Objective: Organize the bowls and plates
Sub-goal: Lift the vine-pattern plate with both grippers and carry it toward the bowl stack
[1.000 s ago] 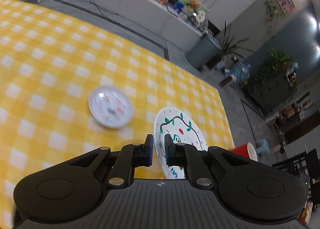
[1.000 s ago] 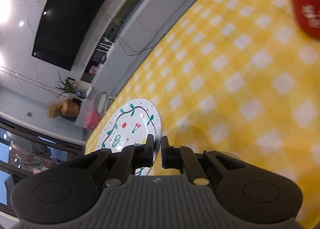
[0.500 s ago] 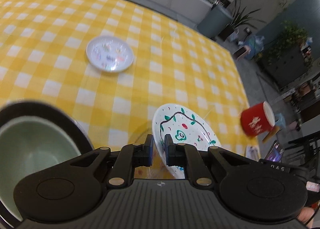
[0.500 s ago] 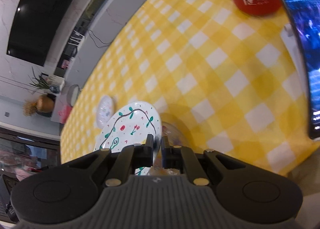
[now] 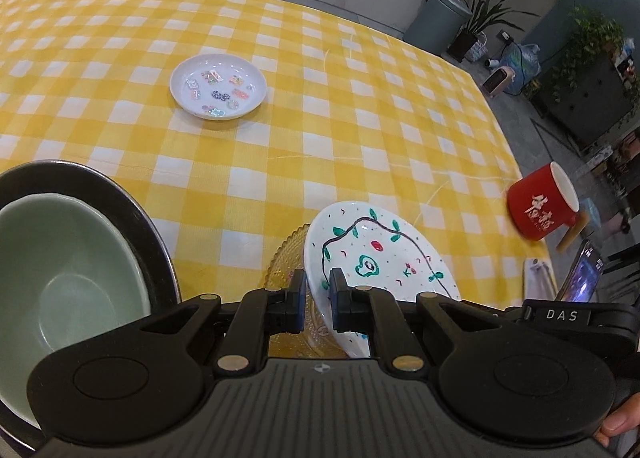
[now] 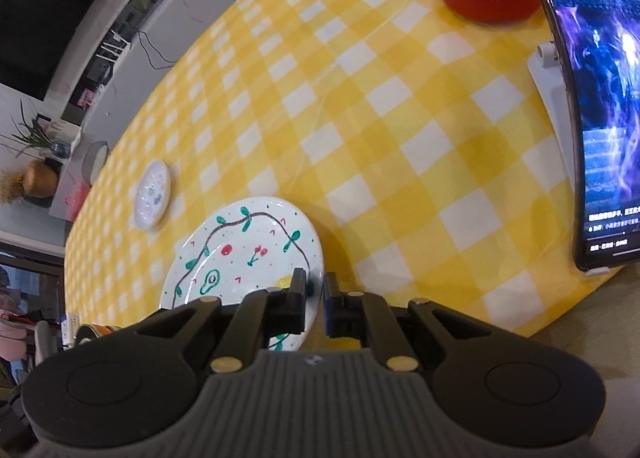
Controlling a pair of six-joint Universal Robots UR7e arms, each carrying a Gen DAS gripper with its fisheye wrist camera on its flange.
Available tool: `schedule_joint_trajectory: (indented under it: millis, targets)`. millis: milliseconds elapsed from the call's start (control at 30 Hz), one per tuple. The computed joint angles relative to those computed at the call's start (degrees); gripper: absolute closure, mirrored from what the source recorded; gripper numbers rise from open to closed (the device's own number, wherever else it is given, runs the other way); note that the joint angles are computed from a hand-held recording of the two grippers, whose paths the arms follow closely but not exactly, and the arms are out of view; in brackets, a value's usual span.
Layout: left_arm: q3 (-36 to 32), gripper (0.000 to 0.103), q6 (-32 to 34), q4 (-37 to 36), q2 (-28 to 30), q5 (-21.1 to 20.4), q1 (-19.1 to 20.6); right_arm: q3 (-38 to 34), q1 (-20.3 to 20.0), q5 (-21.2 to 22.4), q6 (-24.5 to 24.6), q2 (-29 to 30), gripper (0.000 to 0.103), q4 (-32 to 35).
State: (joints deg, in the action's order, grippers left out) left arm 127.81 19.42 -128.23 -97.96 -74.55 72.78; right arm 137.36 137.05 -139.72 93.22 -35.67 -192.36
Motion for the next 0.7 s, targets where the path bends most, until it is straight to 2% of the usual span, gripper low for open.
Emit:
schedule_joint_trajectory:
  millis: [467, 700]
  targets:
    - [6.02, 0.092, 3.71, -6.29, -1.91, 7.73, -3.56, -1.60, -1.00, 1.69, -0.19, -1.39, 0.098, 8.38]
    - [7.25, 0.092, 6.98, -7.68, -1.64, 9.67, -4.15, -2.47, -0.95, 1.12, -0.87, -1.66, 0.098, 10.91]
